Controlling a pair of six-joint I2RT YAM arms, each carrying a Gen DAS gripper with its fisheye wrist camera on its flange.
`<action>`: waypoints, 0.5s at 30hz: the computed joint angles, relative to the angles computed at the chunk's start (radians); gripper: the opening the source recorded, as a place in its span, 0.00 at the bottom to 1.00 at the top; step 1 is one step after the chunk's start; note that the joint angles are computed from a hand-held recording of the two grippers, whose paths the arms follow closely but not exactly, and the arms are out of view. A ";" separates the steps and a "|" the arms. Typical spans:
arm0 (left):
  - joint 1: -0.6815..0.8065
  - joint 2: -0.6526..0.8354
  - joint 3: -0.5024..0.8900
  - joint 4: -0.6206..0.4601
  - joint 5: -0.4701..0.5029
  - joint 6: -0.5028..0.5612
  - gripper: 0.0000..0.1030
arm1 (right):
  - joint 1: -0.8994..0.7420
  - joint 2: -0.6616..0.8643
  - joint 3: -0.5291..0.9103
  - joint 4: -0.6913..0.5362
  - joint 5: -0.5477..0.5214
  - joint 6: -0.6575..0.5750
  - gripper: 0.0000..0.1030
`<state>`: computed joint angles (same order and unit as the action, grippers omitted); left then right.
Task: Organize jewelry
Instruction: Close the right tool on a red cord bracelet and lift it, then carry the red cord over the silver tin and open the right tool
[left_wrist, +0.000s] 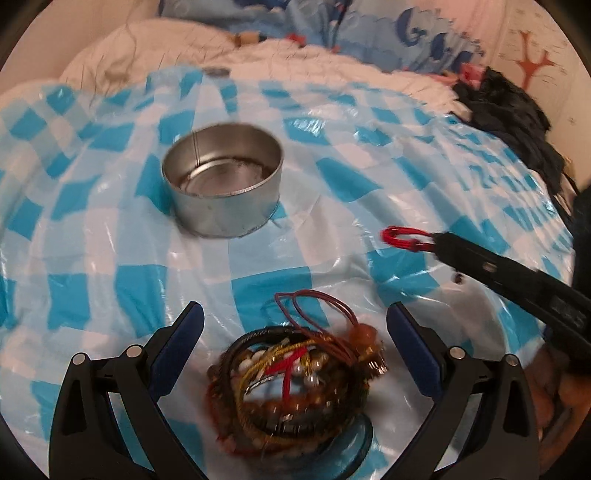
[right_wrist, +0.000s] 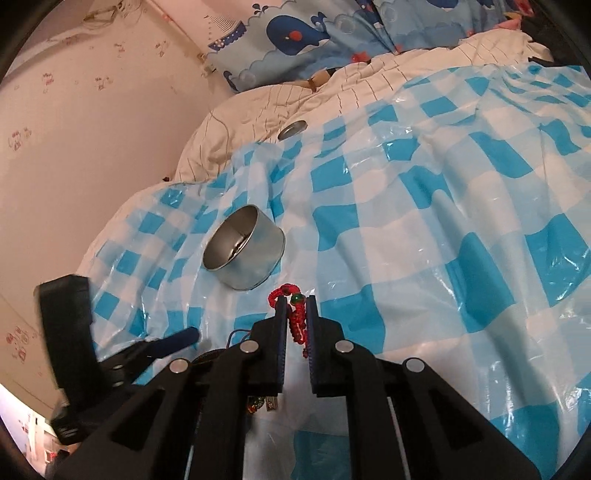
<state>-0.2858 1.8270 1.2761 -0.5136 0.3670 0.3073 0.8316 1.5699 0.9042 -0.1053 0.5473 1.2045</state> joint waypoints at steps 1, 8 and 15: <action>-0.013 0.027 0.021 -0.007 -0.024 -0.022 0.92 | -0.003 -0.004 -0.006 0.006 -0.005 0.001 0.10; -0.004 0.089 0.054 -0.018 0.076 0.016 0.03 | -0.018 -0.019 -0.037 0.046 -0.032 0.015 0.10; 0.016 0.016 0.051 -0.063 0.149 0.072 0.01 | -0.019 -0.035 -0.064 0.091 -0.037 0.018 0.10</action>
<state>-0.2697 1.8433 1.3268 -0.5762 0.5164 0.3793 0.8125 1.5345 0.8402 -0.0143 0.5104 1.2220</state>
